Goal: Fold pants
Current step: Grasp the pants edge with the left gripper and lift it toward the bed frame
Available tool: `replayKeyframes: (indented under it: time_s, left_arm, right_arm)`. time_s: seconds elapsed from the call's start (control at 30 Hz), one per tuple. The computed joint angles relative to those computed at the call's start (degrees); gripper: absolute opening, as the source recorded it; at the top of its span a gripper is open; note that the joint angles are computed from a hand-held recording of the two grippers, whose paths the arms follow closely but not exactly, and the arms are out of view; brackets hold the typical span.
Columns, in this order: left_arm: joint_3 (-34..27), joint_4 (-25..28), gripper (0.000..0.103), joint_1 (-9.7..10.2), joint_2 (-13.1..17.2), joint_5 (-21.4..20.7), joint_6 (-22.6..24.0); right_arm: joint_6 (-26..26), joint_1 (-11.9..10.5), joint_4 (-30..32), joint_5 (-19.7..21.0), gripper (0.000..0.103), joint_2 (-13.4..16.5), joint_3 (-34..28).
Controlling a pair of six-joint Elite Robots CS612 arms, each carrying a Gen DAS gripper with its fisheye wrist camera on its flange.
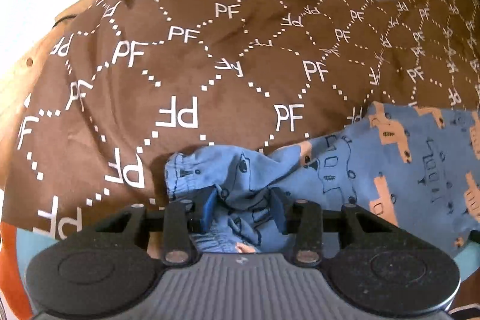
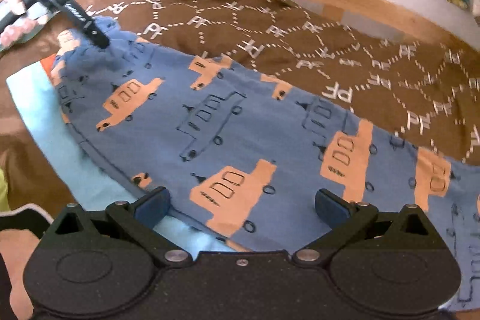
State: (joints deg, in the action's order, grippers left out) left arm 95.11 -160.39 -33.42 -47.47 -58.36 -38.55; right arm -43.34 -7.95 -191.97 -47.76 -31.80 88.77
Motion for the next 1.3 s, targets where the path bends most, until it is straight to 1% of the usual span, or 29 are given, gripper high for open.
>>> replayKeyframes:
  time_s: [0.07, 0.1, 0.13, 0.17, 0.2, 0.23, 0.3, 0.33, 0.37, 0.4, 0.47, 0.5, 0.53, 0.57, 0.6, 0.7, 0.77, 0.83, 0.87, 0.93, 1.0, 1.03, 1.07, 1.1, 1.13, 1.17, 1.23, 1.27, 1.3]
  left_arm:
    - [0.7, 0.2, 0.057, -0.92, -0.6, 1.7, -0.3]
    - [1.2, -0.6, 0.069, -1.49, -0.7, 2.8, 0.4]
    - [1.7, -1.4, 0.076, -2.08, -0.9, 3.8, 1.4]
    - [1.9, -0.7, 0.077, -2.57, -0.9, 4.6, 2.4]
    - [1.4, 1.6, 0.076, -2.80, -0.8, 5.1, 3.5]
    - [0.6, 5.6, 0.076, -3.17, -0.4, 6.7, 4.2]
    - [-1.6, 15.2, 0.076, -3.80, 0.6, 10.7, 2.5]
    - [-2.5, 18.9, 0.076, -3.83, 0.9, 11.3, 0.8]
    - [-2.9, 20.2, 0.076, -3.85, 1.0, 11.3, -1.0]
    - [-2.7, 19.5, 0.077, -3.92, 1.0, 11.3, -2.4]
    - [-3.0, 18.7, 0.081, -3.91, 0.7, 10.1, -5.9]
    - [-3.1, 17.7, 0.087, -3.98, 0.6, 10.1, -7.4]
    - [-3.4, 16.2, 0.091, -4.09, 0.8, 10.3, -8.3]
    - [-3.8, 14.4, 0.092, -4.20, 1.0, 10.4, -8.2]
    - [-4.4, 12.4, 0.092, -4.31, 1.4, 10.4, -7.4]
    - [-7.9, 6.4, 0.096, -4.51, 3.2, 8.7, -2.0]
    - [-11.4, 2.6, 0.096, -4.52, 5.1, 5.9, 3.8]
    - [-16.6, 1.7, 0.096, -4.42, 7.3, 1.4, 10.4]
    - [-19.1, 2.2, 0.096, -4.48, 8.5, -0.5, 12.9]
    - [-25.8, 4.7, 0.096, -4.47, 11.1, -4.5, 17.9]
    - [-32.4, 7.4, 0.096, -4.57, 14.0, -8.0, 21.8]
    - [-36.7, 8.9, 0.096, -4.69, 16.0, -9.5, 24.0]
    - [-40.0, 10.1, 0.096, -4.87, 17.7, -10.4, 25.6]
    - [-44.1, 11.8, 0.096, -5.09, 19.8, -11.4, 27.3]
    - [-48.8, 13.7, 0.096, -5.34, 22.3, -12.6, 29.0]
    - [-51.9, 14.7, 0.096, -5.63, 24.1, -13.2, 30.0]
    - [-59.8, 17.1, 0.096, -6.12, 28.6, -15.2, 32.4]
    - [-62.3, 17.8, 0.096, -6.30, 30.2, -15.8, 33.5]
    - [-66.2, 19.7, 0.096, -6.52, 32.3, -16.4, 34.5]
  right_arm:
    - [1.5, -0.2, -0.3, 0.7, 0.102, 0.1, -0.2]
    - [2.0, -0.4, -1.8, 1.3, 0.102, 0.2, -0.1]
    - [2.3, -0.5, -3.4, 1.7, 0.102, 0.4, -0.1]
    - [2.1, -0.5, -4.4, 1.7, 0.102, 0.4, 0.0]
    - [1.6, -0.4, -4.9, 1.1, 0.102, 0.5, 0.0]
    - [1.1, -0.2, -4.4, 0.4, 0.102, 0.4, -0.1]
    - [0.6, 0.2, -0.7, -1.5, 0.102, 0.1, -0.4]
    - [1.9, 0.1, 1.4, -1.6, 0.102, -0.1, -0.7]
    - [3.7, -0.1, 3.2, -1.5, 0.102, -0.4, -0.8]
    - [4.9, -0.1, 3.3, -1.9, 0.102, -0.6, -0.8]
    - [7.4, -0.5, -0.4, -3.6, 0.102, -1.0, -0.1]
    - [8.5, -0.7, -2.0, -4.4, 0.102, -1.3, 0.3]
    - [10.4, -1.2, -3.9, -4.5, 0.102, -1.6, 0.7]
    - [12.8, -1.8, -5.8, -4.5, 0.102, -1.7, 1.0]
    - [16.7, -2.5, -8.5, -4.9, 0.102, -1.9, 1.5]
    - [27.4, -4.5, -14.4, -7.5, 0.102, -1.8, 2.6]
    - [33.5, -5.5, -17.7, -10.9, 0.102, -1.5, 3.0]
    - [38.2, -6.3, -20.4, -14.0, 0.102, -0.9, 2.8]
    - [39.7, -6.6, -20.9, -15.2, 0.102, -0.6, 2.4]
    - [41.2, -7.0, -19.9, -17.3, 0.102, -0.2, 1.3]
    - [43.3, -7.6, -20.6, -18.2, 0.101, 0.2, 0.6]
    - [44.7, -7.8, -20.8, -18.7, 0.099, 0.4, 0.4]
    - [45.6, -8.0, -20.7, -18.5, 0.098, 0.5, 0.2]
    - [46.0, -8.2, -20.2, -18.0, 0.095, 0.6, 0.1]
    - [45.9, -8.4, -19.5, -17.4, 0.091, 0.8, -0.1]
    - [45.6, -8.3, -18.8, -17.3, 0.088, 1.0, -0.5]
    - [44.8, -8.3, -17.5, -16.8, 0.080, 1.3, -0.9]
    - [44.8, -8.3, -17.5, -16.4, 0.079, 1.5, -1.2]
    - [44.9, -8.4, -17.8, -16.0, 0.079, 1.7, -1.4]
